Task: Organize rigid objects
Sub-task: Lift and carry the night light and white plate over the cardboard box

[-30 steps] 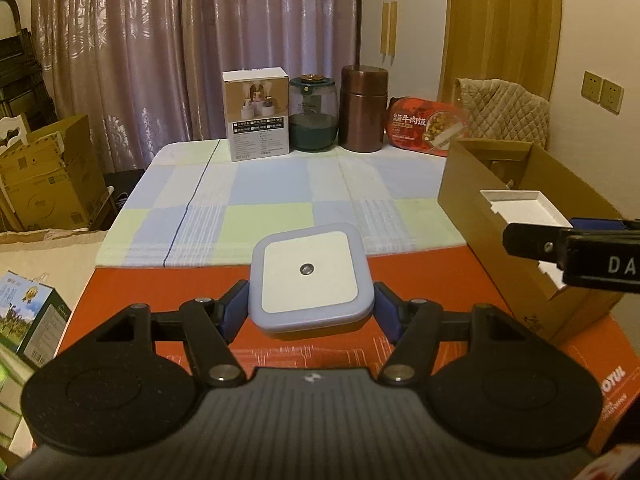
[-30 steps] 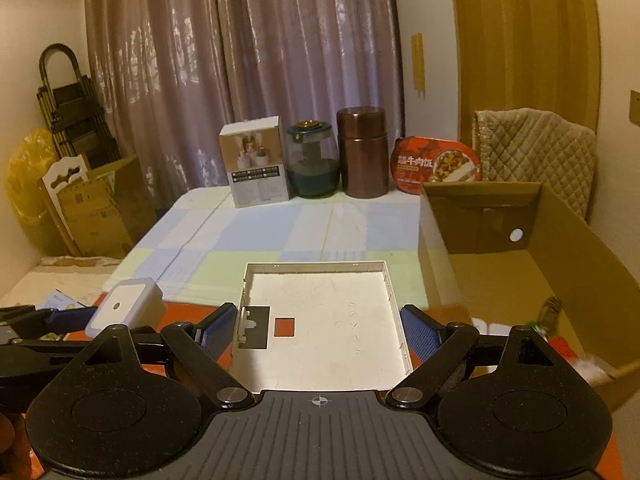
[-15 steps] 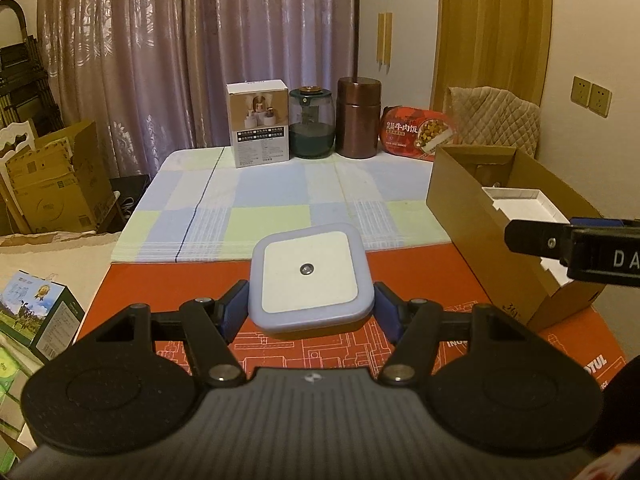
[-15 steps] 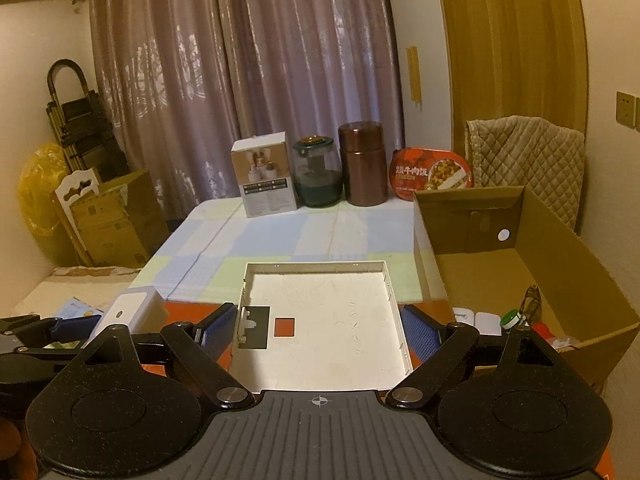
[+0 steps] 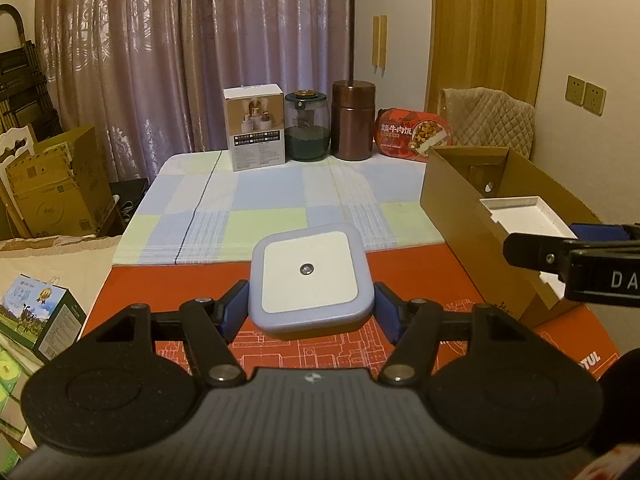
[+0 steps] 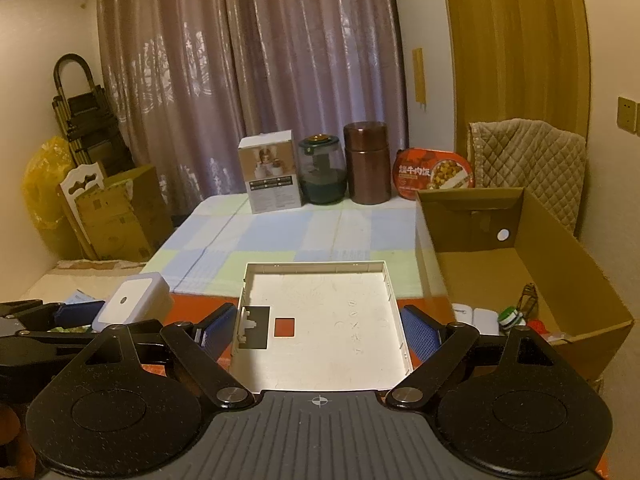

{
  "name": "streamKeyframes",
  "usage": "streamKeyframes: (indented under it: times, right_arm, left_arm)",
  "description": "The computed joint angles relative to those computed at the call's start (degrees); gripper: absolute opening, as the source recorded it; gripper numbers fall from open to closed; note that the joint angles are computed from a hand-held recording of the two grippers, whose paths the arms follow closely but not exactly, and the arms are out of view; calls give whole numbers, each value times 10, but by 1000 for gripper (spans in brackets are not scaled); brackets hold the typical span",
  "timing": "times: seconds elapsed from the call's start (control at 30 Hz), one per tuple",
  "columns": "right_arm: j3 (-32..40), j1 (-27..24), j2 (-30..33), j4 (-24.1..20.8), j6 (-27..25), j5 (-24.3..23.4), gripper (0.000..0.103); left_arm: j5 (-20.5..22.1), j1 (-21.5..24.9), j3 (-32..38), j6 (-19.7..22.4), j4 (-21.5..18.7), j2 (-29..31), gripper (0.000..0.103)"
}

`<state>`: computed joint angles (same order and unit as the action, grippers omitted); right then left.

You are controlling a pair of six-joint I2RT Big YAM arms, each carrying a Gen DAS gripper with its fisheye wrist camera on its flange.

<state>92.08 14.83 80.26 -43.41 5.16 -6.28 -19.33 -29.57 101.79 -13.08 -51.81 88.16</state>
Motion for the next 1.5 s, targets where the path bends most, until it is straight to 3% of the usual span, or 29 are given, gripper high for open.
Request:
streamKeyframes:
  times: [0.6, 1.5]
  right_arm:
    - [-36, -58, -42, -22, 4, 11, 84]
    - [-54, -160, -66, -46, -7, 20, 84]
  left_arm:
    - [17, -49, 39, -4, -19, 30, 61]
    - [58, -98, 162, 2, -55, 118, 61]
